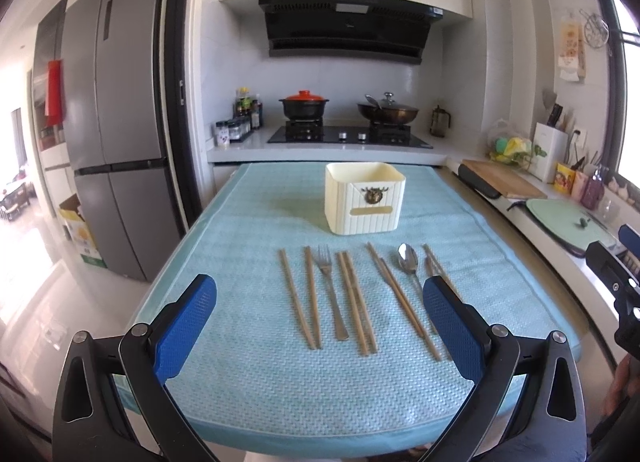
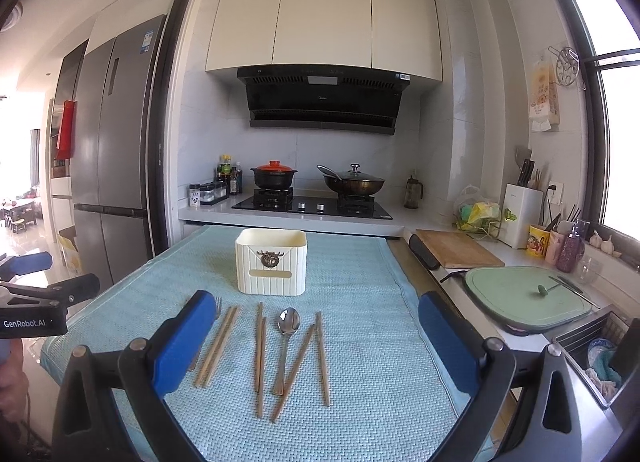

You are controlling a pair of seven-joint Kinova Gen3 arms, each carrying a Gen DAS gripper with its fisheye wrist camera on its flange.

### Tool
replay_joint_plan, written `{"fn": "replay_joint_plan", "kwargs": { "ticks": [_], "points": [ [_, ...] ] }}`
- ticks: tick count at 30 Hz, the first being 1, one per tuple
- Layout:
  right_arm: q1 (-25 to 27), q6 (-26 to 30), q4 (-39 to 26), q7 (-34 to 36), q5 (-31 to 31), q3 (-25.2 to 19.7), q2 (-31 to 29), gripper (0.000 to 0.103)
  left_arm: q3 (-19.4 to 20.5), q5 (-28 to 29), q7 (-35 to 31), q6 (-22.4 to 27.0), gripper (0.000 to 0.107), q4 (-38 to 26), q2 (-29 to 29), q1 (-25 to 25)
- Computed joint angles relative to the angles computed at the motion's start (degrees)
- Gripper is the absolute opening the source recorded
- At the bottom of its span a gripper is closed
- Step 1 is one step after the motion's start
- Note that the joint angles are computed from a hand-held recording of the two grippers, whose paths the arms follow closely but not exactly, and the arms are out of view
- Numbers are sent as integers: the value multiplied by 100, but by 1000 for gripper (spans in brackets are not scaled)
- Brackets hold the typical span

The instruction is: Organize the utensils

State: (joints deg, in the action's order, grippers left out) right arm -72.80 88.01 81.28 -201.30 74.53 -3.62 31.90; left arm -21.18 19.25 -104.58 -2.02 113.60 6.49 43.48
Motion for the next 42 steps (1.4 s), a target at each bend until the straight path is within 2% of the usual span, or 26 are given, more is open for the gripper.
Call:
{"fn": "replay_joint_plan", "kwargs": {
  "ticks": [2,6,11,18,20,22,24,27,30,35,38,42],
  "points": [
    [45,-123,70,-76,-26,-35,-71,103,149,-65,85,16,103,-17,23,-181],
    [116,-305,180,-158,-33,-87,-132,103,-307,-44,148,89,103,-92,145,181],
    [185,-389,192,-57,-55,-93,-125,103,-91,-377,528,233,103,-217,251,-98],
    [365,-690,320,-114,-170,-116,-193,102,548,-791,942,465,103,-450,448,-822],
    [442,-831,367,-101,-213,-133,-226,94,699,-904,1045,516,103,-536,535,-1012],
    [535,-1017,454,-126,-262,-152,-277,88,654,-1035,1210,566,103,-648,654,-1029],
    [629,-1142,498,-142,-334,-151,-291,86,665,-1151,1364,680,103,-788,791,-1110],
    [793,-1379,601,-144,-447,-156,-332,79,1099,-1198,1474,951,103,-1049,1012,-1617],
    [983,-1683,732,-181,-540,-144,-374,74,1570,-1233,1529,1176,103,-1259,1212,-2104],
    [1406,-2409,1010,-174,-685,-133,-442,72,1827,-1587,1772,1566,103,-1803,1705,-2330],
    [1760,-2986,1106,171,-876,-117,-435,72,2153,-1743,1807,1919,103,-2276,2067,-2598],
    [2196,-3726,1110,776,-1280,-29,-358,69,2358,-1911,1845,2381,103,-3010,2601,-2752]
  ]
}}
